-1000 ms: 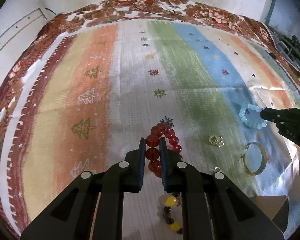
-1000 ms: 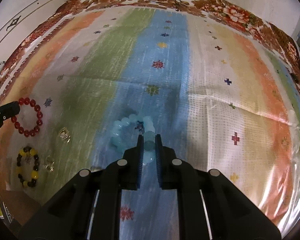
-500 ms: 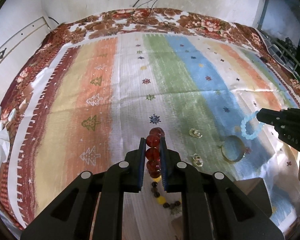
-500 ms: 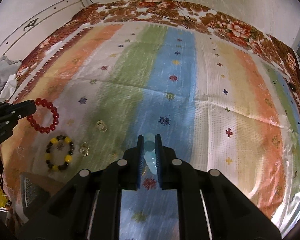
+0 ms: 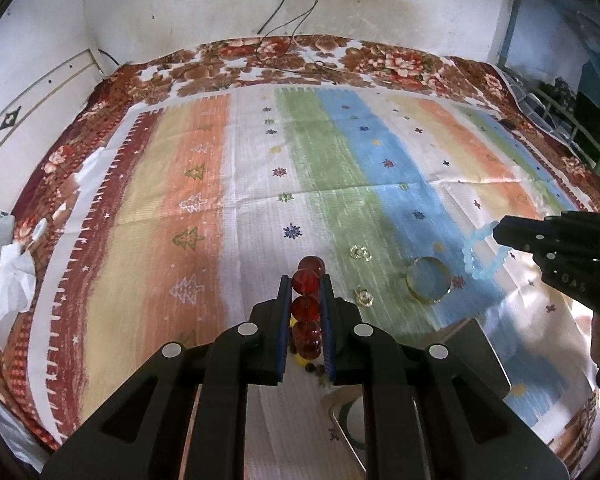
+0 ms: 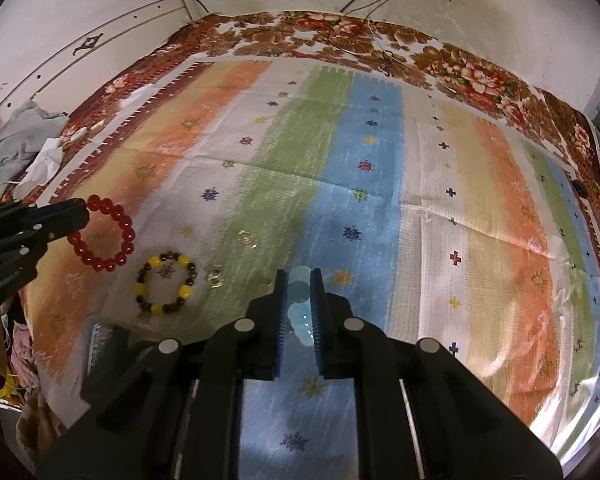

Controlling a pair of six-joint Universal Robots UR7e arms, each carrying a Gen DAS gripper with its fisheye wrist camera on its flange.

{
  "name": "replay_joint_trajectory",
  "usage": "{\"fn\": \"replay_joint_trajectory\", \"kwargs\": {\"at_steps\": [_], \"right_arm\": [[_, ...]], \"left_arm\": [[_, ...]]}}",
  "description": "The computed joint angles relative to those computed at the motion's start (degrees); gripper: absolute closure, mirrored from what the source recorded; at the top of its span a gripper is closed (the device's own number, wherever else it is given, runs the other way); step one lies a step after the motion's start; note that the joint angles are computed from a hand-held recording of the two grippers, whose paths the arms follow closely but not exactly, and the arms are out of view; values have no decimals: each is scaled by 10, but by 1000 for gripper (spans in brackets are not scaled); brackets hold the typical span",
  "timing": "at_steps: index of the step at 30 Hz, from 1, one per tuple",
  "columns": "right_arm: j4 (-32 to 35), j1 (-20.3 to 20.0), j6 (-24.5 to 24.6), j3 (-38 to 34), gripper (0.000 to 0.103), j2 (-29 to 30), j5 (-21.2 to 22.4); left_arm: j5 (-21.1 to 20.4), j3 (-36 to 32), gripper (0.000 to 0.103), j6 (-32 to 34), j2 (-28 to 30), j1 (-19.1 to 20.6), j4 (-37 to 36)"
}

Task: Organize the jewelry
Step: 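Carry both bracelets over the silver tin and open both tools to drop them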

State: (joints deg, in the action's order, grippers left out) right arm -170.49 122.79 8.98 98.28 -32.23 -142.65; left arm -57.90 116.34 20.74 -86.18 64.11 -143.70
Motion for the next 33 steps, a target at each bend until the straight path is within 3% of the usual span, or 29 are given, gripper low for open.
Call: {"fn": "replay_joint_trajectory", "kwargs": {"at_steps": [14, 33], "right_arm": [[22, 45, 30, 17, 90, -6, 22], [40, 79, 43, 20, 90, -3, 40]], "left_arm": [[-30, 51, 90, -28, -90, -36, 48], [-40, 95, 90, -36, -141, -59, 77]]}}
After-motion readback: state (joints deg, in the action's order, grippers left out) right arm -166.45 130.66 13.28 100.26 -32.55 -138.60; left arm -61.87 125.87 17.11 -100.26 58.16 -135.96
